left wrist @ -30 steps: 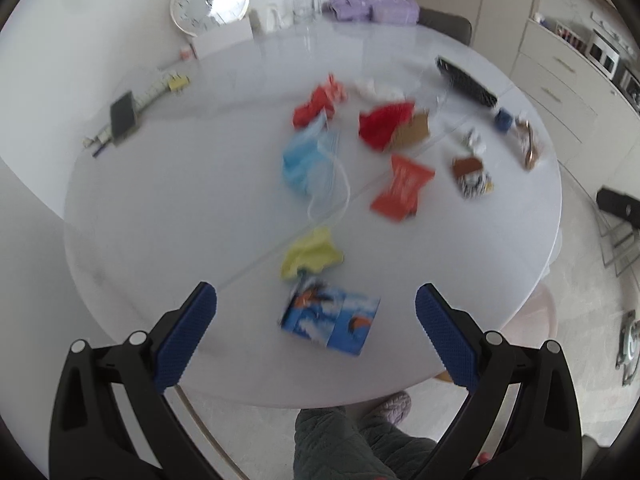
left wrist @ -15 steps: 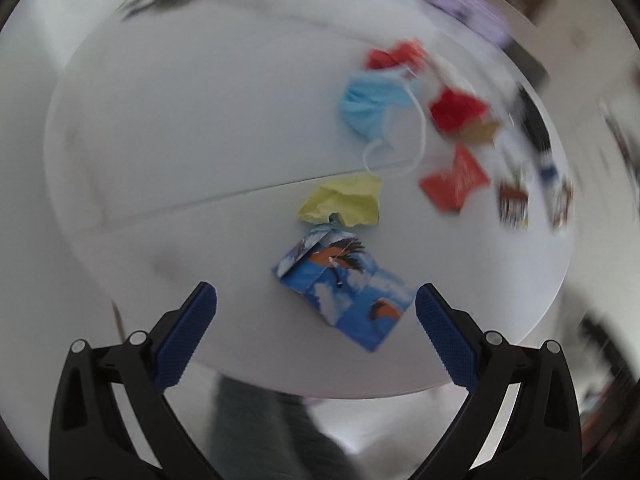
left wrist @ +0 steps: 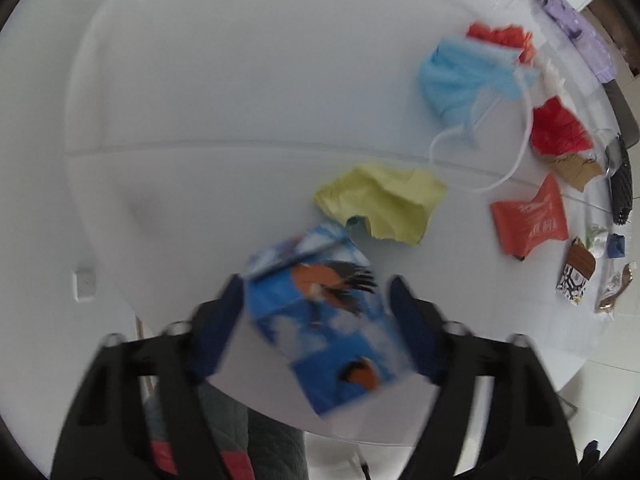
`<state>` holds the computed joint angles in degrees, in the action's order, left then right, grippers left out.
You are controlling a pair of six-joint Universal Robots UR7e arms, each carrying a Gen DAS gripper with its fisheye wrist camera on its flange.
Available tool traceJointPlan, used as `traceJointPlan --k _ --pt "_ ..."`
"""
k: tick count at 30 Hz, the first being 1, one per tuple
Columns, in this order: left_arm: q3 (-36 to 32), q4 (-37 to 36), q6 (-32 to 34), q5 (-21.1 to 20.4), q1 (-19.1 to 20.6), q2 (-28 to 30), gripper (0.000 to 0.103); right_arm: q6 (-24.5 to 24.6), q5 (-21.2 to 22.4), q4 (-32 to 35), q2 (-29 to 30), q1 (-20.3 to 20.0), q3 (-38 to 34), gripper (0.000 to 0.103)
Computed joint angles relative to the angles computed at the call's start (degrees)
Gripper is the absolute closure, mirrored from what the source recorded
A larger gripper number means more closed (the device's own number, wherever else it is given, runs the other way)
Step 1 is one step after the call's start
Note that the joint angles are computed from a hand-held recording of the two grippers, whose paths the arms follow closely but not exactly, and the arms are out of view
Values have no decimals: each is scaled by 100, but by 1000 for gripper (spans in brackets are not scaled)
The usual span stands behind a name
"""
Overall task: Collect trash
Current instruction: 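Grasp the blue printed box with the left gripper, then lift the blue box with the left gripper while the right gripper grasps the red wrapper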
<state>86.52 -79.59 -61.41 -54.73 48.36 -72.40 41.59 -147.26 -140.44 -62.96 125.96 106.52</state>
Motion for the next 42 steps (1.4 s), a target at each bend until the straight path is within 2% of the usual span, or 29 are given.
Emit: traceJointPlan --k 1,3,8,11,14,17,21,24,27,30,31,32,33,37,39,41,42 --pt "44 -76 55 47 -22 -39 50 -5 13 -17 2 3 0 2" --pt "83 -237 254 -23 -6 -103 53 -87 60 -143 10 0 16 2" --pt "166 -259 823 -22 -11 -304 54 -343 252 -503 179 -35 -58 2" --pt "66 -153 1157 -43 -26 -411 54 -525 556 -829 354 -110 -164 2" --pt "-178 -190 1857 106 -35 -473 54 -565 749 -1168 626 -181 -347 2" --pt "-542 -239 2742 394 -97 -441 54 -320 857 -1435 946 -304 -622 6" --pt "-861 -595 4058 724 -223 -323 54 318 845 -1283 1430 -532 -1198 15" --pt "-1263 -986 5243 504 -173 -136 54 719 779 -1153 1856 -662 -1720 17" --pt "-1516 -1478 6250 381 -86 61 54 1208 422 -475 2318 -730 -2370 23" --pt "-1737 -1560 6916 196 -14 178 54 1809 172 365 2633 -791 -2880 39" --pt "-1807 -1587 7108 104 17 234 54 1990 73 665 2715 -804 -3020 49" --pt "-1793 -1643 7222 85 21 256 54 2138 -160 986 2800 -773 -3169 67" --pt "-1798 -1713 7402 62 28 295 54 2224 -292 1268 2858 -764 -3281 67" --pt "-1684 -1977 7905 -78 -2 302 54 2252 -316 1030 2724 -690 -3085 71" --pt "-1627 -2024 8181 -226 -51 338 54 2197 -383 692 2475 -562 -2732 71" --pt "-1601 -1896 8400 -516 -129 398 54 2419 -530 564 2115 -413 -2275 71" --pt "-1575 -1822 8499 -681 -175 414 53 2809 -663 783 1871 -306 -2008 71"
